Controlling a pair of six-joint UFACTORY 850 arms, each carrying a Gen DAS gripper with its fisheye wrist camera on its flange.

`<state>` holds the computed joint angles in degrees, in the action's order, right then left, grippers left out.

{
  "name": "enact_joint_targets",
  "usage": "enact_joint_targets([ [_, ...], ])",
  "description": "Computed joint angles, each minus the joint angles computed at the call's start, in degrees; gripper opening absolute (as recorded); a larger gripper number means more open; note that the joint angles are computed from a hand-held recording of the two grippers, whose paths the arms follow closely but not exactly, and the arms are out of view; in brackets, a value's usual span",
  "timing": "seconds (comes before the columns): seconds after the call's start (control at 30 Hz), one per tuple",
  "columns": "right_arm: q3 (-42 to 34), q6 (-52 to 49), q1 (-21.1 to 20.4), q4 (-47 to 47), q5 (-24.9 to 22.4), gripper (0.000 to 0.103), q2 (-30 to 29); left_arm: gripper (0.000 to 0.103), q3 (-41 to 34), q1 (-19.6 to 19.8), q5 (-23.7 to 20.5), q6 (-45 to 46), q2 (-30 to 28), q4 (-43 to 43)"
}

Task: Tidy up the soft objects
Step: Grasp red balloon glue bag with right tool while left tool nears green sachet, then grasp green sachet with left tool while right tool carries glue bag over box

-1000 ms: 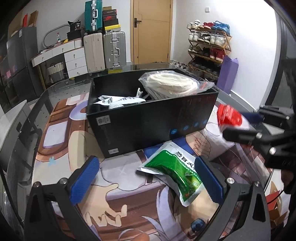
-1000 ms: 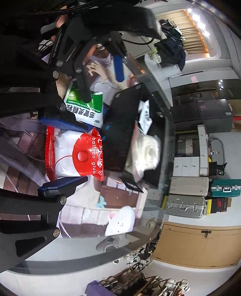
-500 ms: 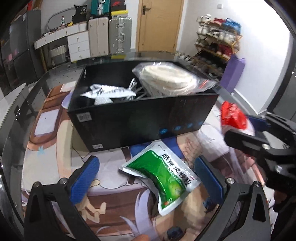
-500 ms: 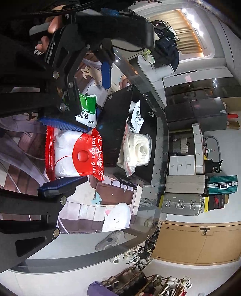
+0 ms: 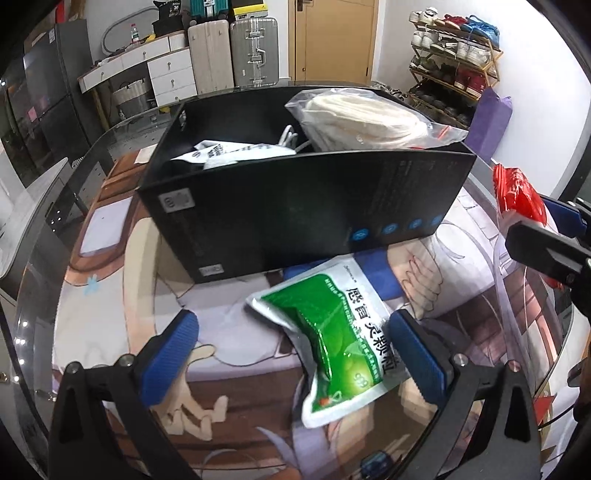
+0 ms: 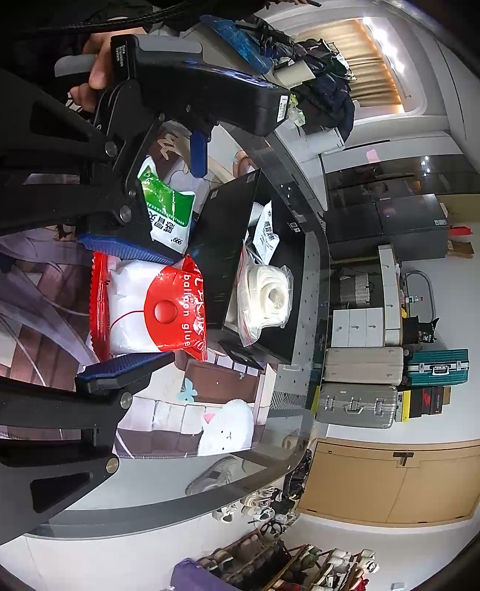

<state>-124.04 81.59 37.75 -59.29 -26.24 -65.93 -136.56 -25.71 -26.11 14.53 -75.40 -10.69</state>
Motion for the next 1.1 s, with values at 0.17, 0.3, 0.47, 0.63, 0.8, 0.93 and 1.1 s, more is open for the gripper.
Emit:
enact_joint_targets([
  [0.17,-0.2,-0.6,0.0,0.5,-0.2,0.047,-0.1,0.103,-4.1,-0.3,-2.1,-1.9,-2.2,1.6],
  [0.3,-0.5,-1.3,0.0,1.3,-0.4,0.047,-0.3,0.102,-3.8,-0.5,-1.9,-1.1,-2.1,1.0],
  [0.47,-1.2,-2.2,-0.1,2.3,-0.6,0.047,-0.8,0.067,3.4,-0.6,3.7,8.2,1.8,-6.3],
  [0.63,-1.8,-4.1,0.0,3.6,-0.9,0.047,-1.2,0.043,7.4,-0.7,6.6,16.2,4.0,-12.9],
  [0.8,-2.1,-4.2,0.0,3.2,-0.7,0.047,-1.4,0.036,9.7,0.3,7.1,25.3,5.3,-22.6],
  [0.93,-1.1,-2.7,-0.1,2.0,-0.1,0.047,-0.8,0.033,12.1,0.8,7.6,30.4,6.7,-27.6],
  [1.1,-0.3,-0.8,-0.1,0.5,-0.2,0.047,-0.3,0.032,14.8,1.0,8.3,36.3,8.2,-32.6],
])
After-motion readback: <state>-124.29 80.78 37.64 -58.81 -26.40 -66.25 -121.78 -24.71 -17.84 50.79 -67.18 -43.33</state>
